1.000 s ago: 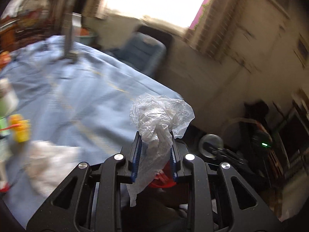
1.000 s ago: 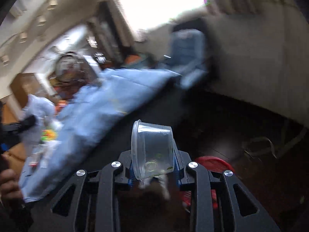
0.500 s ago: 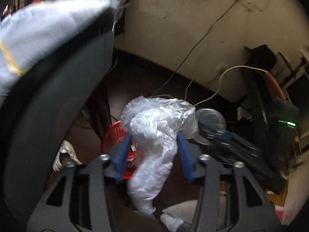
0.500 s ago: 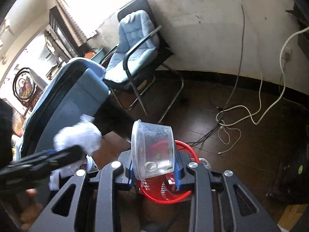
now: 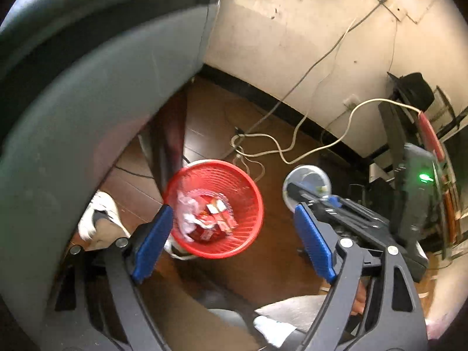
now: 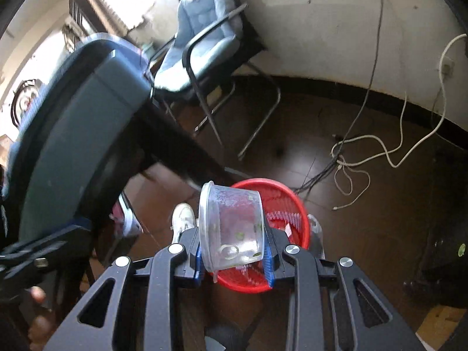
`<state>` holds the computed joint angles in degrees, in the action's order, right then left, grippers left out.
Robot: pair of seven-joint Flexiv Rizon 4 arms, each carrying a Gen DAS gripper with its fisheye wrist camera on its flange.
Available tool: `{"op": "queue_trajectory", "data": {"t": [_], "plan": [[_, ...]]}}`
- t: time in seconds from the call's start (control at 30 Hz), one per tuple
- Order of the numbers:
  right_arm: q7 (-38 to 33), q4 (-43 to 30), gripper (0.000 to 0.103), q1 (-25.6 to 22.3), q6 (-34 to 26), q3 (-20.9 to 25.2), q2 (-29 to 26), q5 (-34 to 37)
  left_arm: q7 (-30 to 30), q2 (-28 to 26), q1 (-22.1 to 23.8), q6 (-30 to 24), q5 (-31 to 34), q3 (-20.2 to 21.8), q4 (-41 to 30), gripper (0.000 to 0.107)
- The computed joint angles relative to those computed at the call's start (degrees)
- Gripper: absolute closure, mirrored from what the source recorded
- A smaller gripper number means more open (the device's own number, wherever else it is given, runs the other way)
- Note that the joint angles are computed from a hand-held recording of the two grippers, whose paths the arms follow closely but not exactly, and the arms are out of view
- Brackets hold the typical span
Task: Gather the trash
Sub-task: 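Open the left tool over the red wastebasket while the right tool opens to drop the container, then move both open tools back from the wastebasket to the table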
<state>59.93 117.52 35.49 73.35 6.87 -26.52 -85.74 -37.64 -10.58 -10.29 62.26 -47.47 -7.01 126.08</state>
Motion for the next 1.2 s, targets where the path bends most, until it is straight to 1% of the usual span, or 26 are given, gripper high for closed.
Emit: {"op": "queue_trajectory", "data": {"t": [0.07,0.1,0.13,0.17,0.23,0.3,0.43,0.5,0.6,0.7,0.77,0.83,0.97,1.03,1.1,1.2], "plan": [[-0.35,-1.32,0.07,0.02,1.31,-0.26,-1.62,-0.6,0.51,1.17,-0.89,2.91,-0.39,-0.25,1.23,0.021],[-0.26,-1.62,0.064,0.12,1.43,-0.42,-1.89,-0.88,1.13,1.83,-0.94,3.63,-0.82,-0.13,1.8,0.021],[0.02,-1.5,0.046,0.45,0.45,-0.44,-1.7,-0.5,1.63,2.28,-1.12,4.27,-1.38,-0.1,2.39,0.02],[0.97,-1.11,0.037,1.01,-1.23,-0.54,-0.91,-0.67,1.93,2.86,-1.24,4.7,-1.66,0.06,2.75,0.02],[3.06,-0.21,0.036,1.31,-3.93,-0.57,0.99,-3.04,2.58,3.84,-1.47,4.94,-2.42,0.36,3.37,0.019],[3.53,0.58,0.036,1.31,-7.05,0.26,2.72,-3.34,3.19,4.72,-1.69,5.25,-3.31,0.76,3.95,0.019],[5.68,1.01,0.035,0.03,-7.44,1.49,3.44,-5.09,4.05,6.27,-2.52,6.74,-5.0,1.32,4.76,0.019],[5.62,0.97,0.033,-0.29,-7.39,2.01,3.48,-4.96,4.35,7.27,-2.92,7.15,-5.43,1.71,5.18,0.018],[2.71,0.96,0.029,0.35,-9.27,2.84,4.23,-1.91,4.19,8.68,-3.54,8.85,-5.32,2.36,6.0,0.016],[-1.83,0.68,0.021,2.13,-13.05,3.43,5.19,2.78,3.72,9.9,-3.91,10.49,-4.96,3.07,6.59,0.014],[-3.9,0.5,0.015,3.2,-15.05,3.51,5.74,4.7,3.3,10.97,-4.05,10.91,-4.82,3.64,7.06,0.013],[-6.27,0.11,0.012,4.33,-17.45,3.85,6.46,7.11,3.18,11.94,-4.32,11.6,-5.06,4.12,7.57,0.013],[-10.91,-1.13,0.008,6.61,-22.61,4.53,7.93,10.31,4.8,14.59,-5.53,14.65,-7.43,5.21,9.15,0.011],[-13.19,-2.05,0.006,7.96,-26.15,4.96,8.65,11.58,6.71,15.75,-6.4,15.76,-9.86,5.99,9.81,0.011],[-15.1,-3.12,0.006,9.31,-29.53,5.36,9.27,11.83,7.07,17.05,-6.78,16.94,-10.63,6.76,10.4,0.011],[-16.02,-4.05,0.006,10.23,-31.45,5.73,10.14,10.57,6.34,18.55,-6.59,18.05,-10.12,8.14,11.14,0.011]]}}
